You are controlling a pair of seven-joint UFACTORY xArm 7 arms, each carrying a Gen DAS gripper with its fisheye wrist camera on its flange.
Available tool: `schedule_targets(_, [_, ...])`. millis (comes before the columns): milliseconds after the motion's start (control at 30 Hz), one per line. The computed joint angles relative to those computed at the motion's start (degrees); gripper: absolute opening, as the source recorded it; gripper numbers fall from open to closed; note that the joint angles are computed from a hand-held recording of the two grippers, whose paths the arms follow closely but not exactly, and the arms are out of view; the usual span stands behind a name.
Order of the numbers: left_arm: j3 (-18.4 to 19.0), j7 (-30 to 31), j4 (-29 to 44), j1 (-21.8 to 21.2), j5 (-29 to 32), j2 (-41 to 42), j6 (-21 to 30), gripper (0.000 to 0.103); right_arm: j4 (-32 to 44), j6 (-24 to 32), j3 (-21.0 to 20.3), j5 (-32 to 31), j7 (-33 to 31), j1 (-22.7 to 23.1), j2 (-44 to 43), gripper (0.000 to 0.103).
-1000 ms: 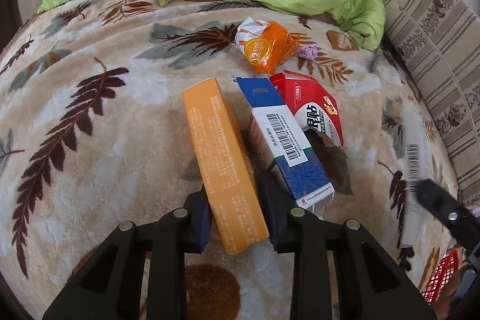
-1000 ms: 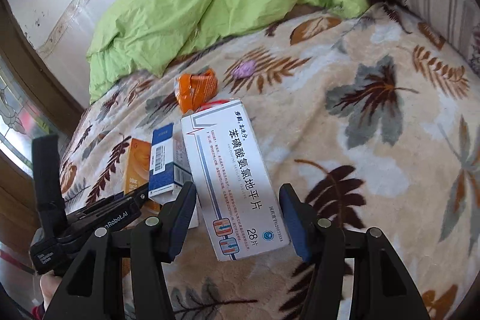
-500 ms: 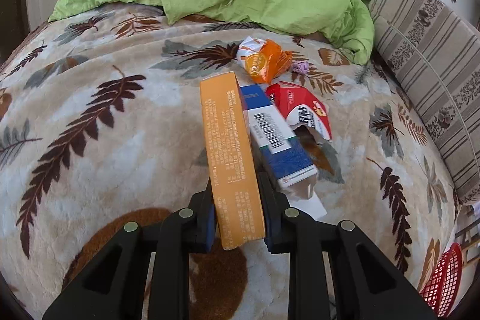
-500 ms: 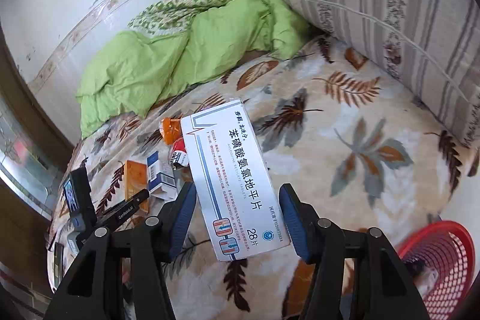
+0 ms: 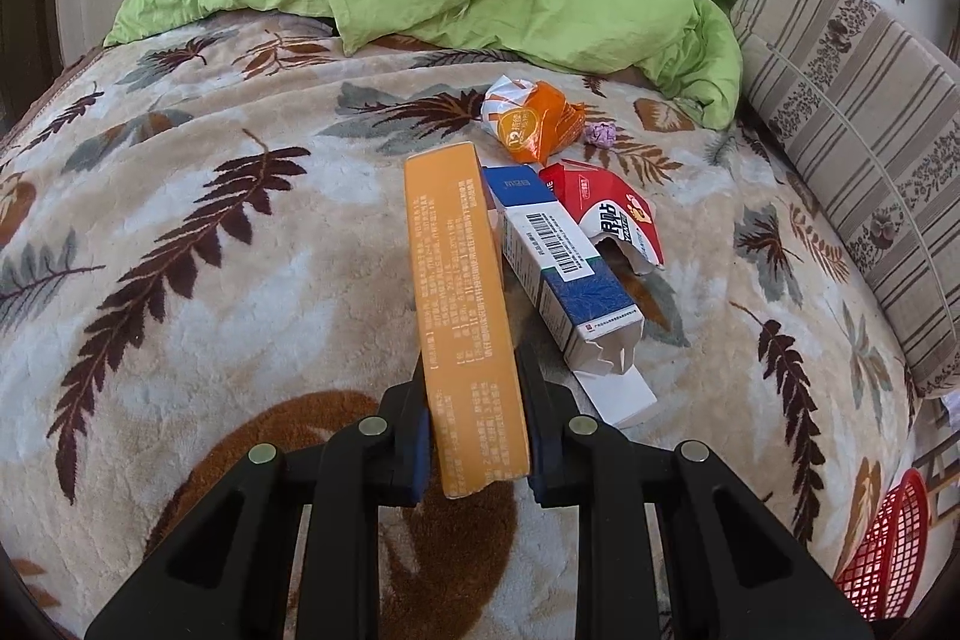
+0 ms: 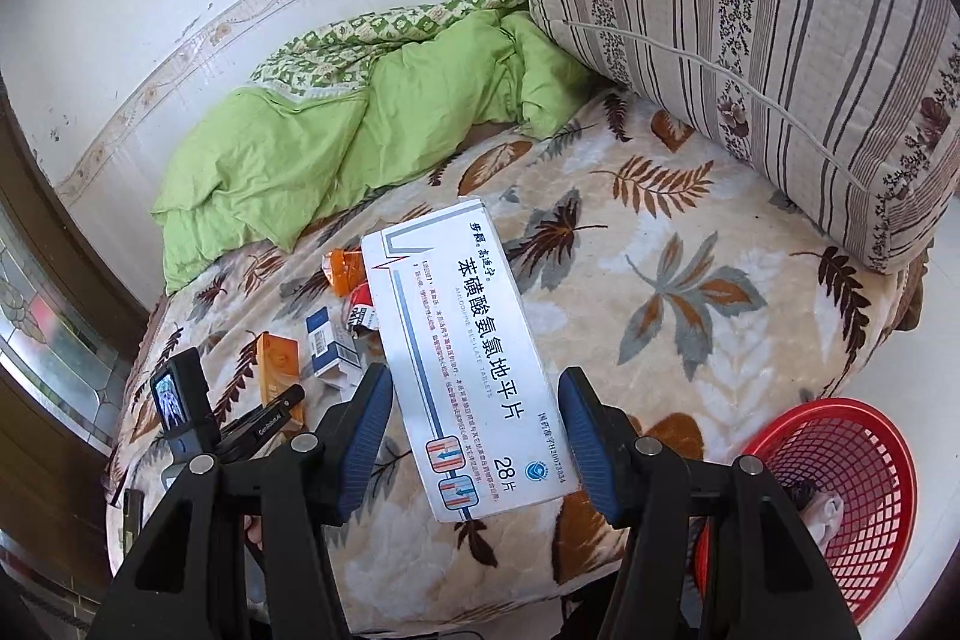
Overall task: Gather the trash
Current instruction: 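Lift the orange box and white medicine box up from the bed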
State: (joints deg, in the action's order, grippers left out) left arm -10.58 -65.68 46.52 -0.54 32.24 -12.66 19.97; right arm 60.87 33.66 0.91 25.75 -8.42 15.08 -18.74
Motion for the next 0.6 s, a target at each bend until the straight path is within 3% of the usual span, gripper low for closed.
schedule_targets(300, [-0.8, -0.3, -1.9, 0.7, -0.8, -3.4, -2.5, 0.023, -1.3, -2.4, -0.1, 1.8, -1.3, 1.6, -0.3, 0.061])
schedule_targets(600, [-3.4, 4.3, -4.6, 1.0, -3.4, -8.7, -4.7, 0.023, -0.3, -6.9, 0.3, 10.7, -8.2, 5.3, 5.9, 0.061])
